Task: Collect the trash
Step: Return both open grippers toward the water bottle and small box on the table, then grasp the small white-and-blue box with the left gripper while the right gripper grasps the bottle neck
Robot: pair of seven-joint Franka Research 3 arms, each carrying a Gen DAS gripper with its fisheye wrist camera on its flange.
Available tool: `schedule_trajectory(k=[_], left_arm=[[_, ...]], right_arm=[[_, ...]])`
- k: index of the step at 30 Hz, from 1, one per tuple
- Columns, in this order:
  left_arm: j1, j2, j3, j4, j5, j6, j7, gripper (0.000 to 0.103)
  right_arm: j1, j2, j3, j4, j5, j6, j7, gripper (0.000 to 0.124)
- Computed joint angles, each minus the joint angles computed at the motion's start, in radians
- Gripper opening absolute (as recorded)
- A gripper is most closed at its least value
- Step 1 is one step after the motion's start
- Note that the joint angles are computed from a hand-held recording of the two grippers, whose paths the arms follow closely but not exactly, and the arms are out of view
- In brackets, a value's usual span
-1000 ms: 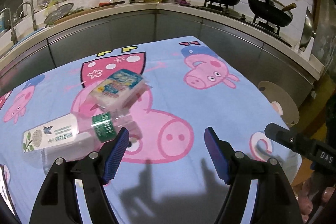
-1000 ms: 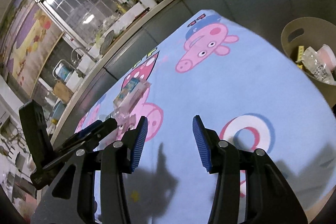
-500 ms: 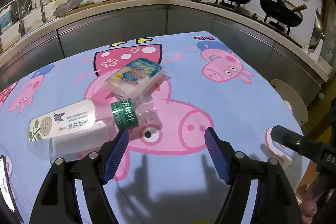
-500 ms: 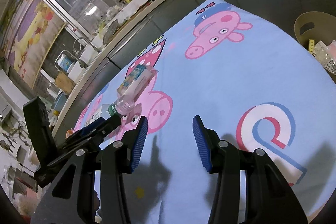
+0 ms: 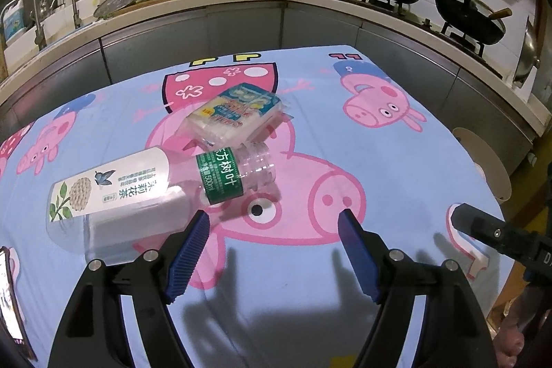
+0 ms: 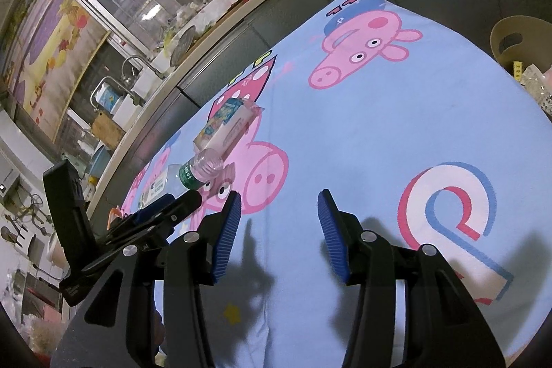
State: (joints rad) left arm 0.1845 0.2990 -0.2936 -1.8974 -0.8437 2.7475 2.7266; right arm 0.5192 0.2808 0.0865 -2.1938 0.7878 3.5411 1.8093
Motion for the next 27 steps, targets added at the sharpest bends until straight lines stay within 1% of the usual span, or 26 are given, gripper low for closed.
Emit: schedule_trajectory(k=[6,8,10,11,13,15,17,18,19,20,21,22,23,24,25,26,27], left_arm=[[0.006,0.011,0.005,0.010,0.020,-0.012,-0.019,0.077],[0.028,0.009,-0.001,0.011,-0.006,-0.039,0.005,0.077],[0.054,0.002,-0.005,0.009,-0.059,-0.070,0.061,0.077],[0.068,-0.002,0.000,0.009,-0.085,-0.099,0.084,0.077],[0.076,0.003,0.026,0.026,-0.102,-0.149,0.083,0.077],[0.086,0.012,0.051,0.049,-0.113,-0.186,0.066,0.076],[0.100,0.018,0.065,0.071,-0.137,-0.207,0.065,0.074],[0.104,0.020,0.070,0.078,-0.144,-0.212,0.065,0.074],[0.106,0.022,0.076,0.085,-0.146,-0.218,0.062,0.074],[0.112,0.025,0.081,0.095,-0.150,-0.232,0.057,0.074],[0.117,0.026,0.085,0.101,-0.153,-0.242,0.052,0.074],[0.123,0.028,0.090,0.109,-0.159,-0.246,0.048,0.074],[0.127,0.030,0.092,0.115,-0.166,-0.244,0.049,0.074],[0.132,0.031,0.093,0.120,-0.175,-0.243,0.053,0.074],[0.137,0.034,0.096,0.128,-0.184,-0.242,0.054,0.074],[0.143,0.040,0.099,0.140,-0.190,-0.243,0.049,0.074],[0.148,0.048,0.102,0.153,-0.193,-0.244,0.040,0.074]], right_arm=[[-0.014,0.014,0.004,0.016,-0.033,-0.020,0.016,0.047],[-0.024,0.019,0.005,0.027,-0.054,-0.034,0.022,0.047],[-0.029,0.026,0.002,0.044,-0.077,-0.050,0.025,0.047],[-0.029,0.031,-0.003,0.056,-0.087,-0.060,0.022,0.048],[-0.036,0.047,-0.007,0.087,-0.117,-0.081,0.019,0.050],[-0.063,0.072,0.006,0.131,-0.164,-0.106,0.027,0.050],[-0.090,0.097,0.022,0.174,-0.207,-0.132,0.038,0.051],[-0.122,0.114,0.048,0.199,-0.237,-0.144,0.048,0.051],[-0.174,0.139,0.095,0.235,-0.276,-0.161,0.060,0.051],[-0.206,0.163,0.122,0.269,-0.304,-0.177,0.068,0.052],[-0.203,0.179,0.115,0.297,-0.315,-0.193,0.073,0.054],[-0.172,0.203,0.073,0.346,-0.320,-0.227,0.074,0.055],[-0.133,0.221,0.024,0.383,-0.323,-0.254,0.081,0.059],[-0.106,0.242,-0.016,0.424,-0.328,-0.285,0.090,0.065],[-0.085,0.274,-0.051,0.484,-0.338,-0.336,0.104,0.067],[-0.077,0.303,-0.071,0.537,-0.350,-0.379,0.120,0.068],[-0.065,0.328,-0.089,0.583,-0.332,-0.413,0.110,0.068]])
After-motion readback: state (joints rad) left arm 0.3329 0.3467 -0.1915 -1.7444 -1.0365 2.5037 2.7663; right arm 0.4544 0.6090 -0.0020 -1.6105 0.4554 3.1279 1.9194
